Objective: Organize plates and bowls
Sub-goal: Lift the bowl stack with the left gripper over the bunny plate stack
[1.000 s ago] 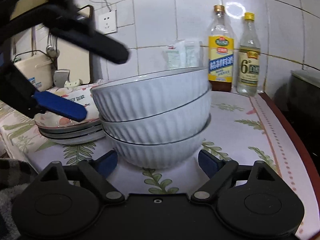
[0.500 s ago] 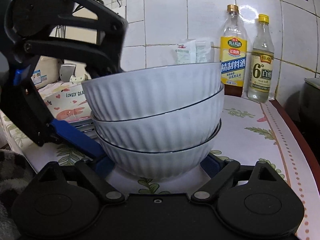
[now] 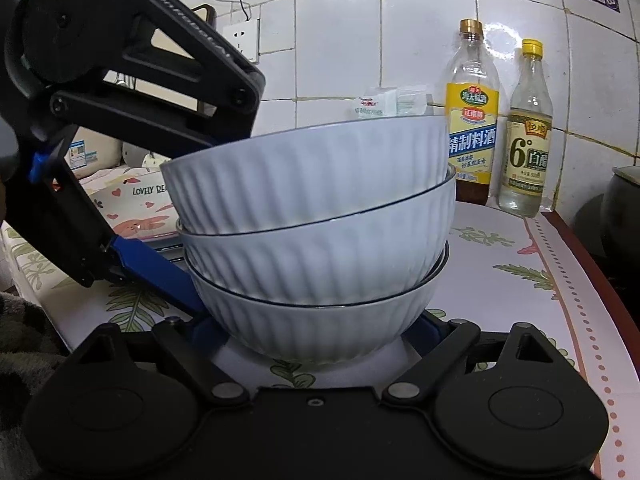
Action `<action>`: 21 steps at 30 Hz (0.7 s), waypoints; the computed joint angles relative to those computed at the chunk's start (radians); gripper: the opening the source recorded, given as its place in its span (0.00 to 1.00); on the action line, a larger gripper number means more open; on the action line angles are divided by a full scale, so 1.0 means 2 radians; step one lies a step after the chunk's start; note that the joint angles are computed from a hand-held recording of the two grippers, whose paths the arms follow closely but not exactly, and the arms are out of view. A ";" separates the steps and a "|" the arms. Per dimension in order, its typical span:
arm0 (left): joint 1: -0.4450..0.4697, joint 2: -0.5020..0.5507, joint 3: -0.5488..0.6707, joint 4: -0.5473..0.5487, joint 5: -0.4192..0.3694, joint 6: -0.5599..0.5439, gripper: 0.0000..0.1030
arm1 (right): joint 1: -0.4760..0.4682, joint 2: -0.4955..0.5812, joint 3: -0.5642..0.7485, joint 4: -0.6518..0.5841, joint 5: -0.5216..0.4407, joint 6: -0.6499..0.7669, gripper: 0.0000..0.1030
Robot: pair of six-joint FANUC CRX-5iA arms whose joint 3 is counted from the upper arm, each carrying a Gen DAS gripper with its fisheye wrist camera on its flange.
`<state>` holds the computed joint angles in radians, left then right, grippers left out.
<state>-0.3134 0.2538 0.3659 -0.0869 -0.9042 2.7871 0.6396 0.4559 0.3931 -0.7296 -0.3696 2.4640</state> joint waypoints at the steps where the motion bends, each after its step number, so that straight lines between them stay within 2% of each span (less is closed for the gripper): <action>1: 0.000 0.000 0.001 0.000 -0.001 -0.005 0.46 | 0.002 -0.002 -0.005 0.005 0.008 -0.005 0.90; 5: -0.014 0.005 0.022 -0.024 -0.021 -0.026 0.42 | 0.020 -0.011 -0.032 0.060 0.049 -0.050 0.90; 10: -0.013 0.004 0.022 -0.012 -0.017 -0.045 0.42 | 0.014 -0.020 -0.039 0.031 0.056 -0.029 0.90; 15: -0.016 0.007 0.035 -0.013 -0.026 -0.059 0.42 | 0.019 -0.029 -0.050 0.049 0.066 -0.056 0.91; 21: -0.005 -0.003 0.034 0.023 -0.039 -0.085 0.42 | 0.024 -0.044 -0.060 0.071 0.061 -0.080 0.90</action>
